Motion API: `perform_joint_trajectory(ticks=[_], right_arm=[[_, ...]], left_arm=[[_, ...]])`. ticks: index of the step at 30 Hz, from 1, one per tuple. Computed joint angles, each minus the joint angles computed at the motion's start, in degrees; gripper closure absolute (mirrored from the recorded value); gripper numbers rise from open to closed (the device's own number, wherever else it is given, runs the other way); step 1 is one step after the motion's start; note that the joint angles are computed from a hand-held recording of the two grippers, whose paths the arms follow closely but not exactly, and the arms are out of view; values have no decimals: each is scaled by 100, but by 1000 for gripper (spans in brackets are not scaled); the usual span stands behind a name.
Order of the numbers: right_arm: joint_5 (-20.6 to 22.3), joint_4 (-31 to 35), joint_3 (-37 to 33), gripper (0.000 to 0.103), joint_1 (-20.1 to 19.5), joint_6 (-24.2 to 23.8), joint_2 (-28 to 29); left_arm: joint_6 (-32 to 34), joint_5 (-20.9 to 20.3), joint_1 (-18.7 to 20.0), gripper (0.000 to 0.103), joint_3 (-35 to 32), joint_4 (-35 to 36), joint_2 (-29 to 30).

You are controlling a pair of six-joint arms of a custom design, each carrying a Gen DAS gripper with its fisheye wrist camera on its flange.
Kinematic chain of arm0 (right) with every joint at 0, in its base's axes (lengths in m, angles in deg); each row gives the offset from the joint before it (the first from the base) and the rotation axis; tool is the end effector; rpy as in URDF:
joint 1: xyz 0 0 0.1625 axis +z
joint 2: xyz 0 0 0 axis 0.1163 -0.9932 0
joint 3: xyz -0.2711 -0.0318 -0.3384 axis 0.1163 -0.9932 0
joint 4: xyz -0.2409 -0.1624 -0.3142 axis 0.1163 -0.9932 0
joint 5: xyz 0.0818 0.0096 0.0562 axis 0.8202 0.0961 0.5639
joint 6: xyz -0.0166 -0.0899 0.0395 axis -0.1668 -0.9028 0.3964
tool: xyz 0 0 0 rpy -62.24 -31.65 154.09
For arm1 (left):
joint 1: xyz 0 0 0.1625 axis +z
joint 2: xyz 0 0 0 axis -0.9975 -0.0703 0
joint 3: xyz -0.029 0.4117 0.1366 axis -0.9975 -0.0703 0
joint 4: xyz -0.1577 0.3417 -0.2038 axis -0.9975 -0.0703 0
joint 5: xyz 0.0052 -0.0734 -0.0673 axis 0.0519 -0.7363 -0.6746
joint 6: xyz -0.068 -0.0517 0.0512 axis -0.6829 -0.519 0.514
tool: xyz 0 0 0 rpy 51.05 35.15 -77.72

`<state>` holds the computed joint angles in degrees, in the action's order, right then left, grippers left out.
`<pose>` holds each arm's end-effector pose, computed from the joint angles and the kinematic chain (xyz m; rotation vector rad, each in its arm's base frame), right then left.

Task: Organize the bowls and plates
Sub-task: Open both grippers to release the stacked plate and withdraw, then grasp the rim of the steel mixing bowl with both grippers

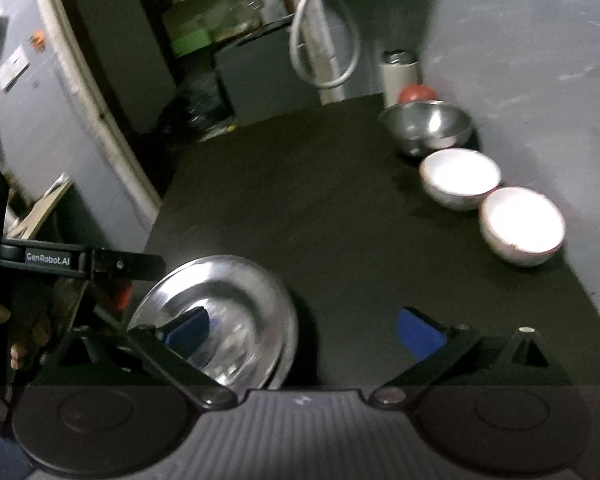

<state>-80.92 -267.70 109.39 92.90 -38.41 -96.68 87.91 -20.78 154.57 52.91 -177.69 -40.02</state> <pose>0.2023 -0.5985 0.1035 0.5271 -2.5433 0.9104 -0.0759 -0.6746 0.2208 0.5310 2.6288 -0.7153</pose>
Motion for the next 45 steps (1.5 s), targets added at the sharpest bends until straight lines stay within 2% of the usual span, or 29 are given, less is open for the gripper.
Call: perform_joint_trajectory(ticks=[4,8,12,16,18,23,26,29,32,33,34,37,40,43,45], right_arm=[[-200,-277,-303,0,-77,20,126],[-376,-519,-834,0,-186,183,352],[-475,-637,-1565,0,-289,321,678],[-492,-627,-2343,1,-372,319,1062],[-625,-539,-2775,8,-386,195,1301],[-838,-152,-3587,16,-431,133,1705],[-946,50,-3867,24,-448,152,1855],[-1039,271,-4105,34,-471,187,1971],[-1111,487,-4316,44,-487,222,2068],[-1156,510,-4395,49,-484,187,2111],[-1174,546,-4442,51,-486,166,2135],[-1178,789,-4603,58,-493,188,2188],[-1232,889,-4762,61,-489,113,2261],[-1207,919,-4779,69,-511,178,2245],[-1022,933,-4645,73,-544,265,2143]], left_arm=[[299,-164,48,1,-782,129,572],[452,-286,83,1,-1848,314,1332],[578,-330,107,1,-3206,627,2243],[732,-441,118,1,-4767,1285,3180],[833,-507,118,1,-5462,1551,3585],[882,-539,134,1,-6851,2317,4377],[869,-464,133,2,-7091,2506,4538],[842,-462,141,12,-7091,2625,4566],[814,-554,160,28,-7104,2755,4571],[780,-571,163,36,-7141,2815,4591],[739,-607,169,49,-7198,2882,4619],[566,-735,195,74,-7453,3177,4734],[416,-727,200,89,-7412,3148,4720],[281,-745,220,89,-7188,2964,4601],[302,-773,227,89,-6833,2691,4413]])
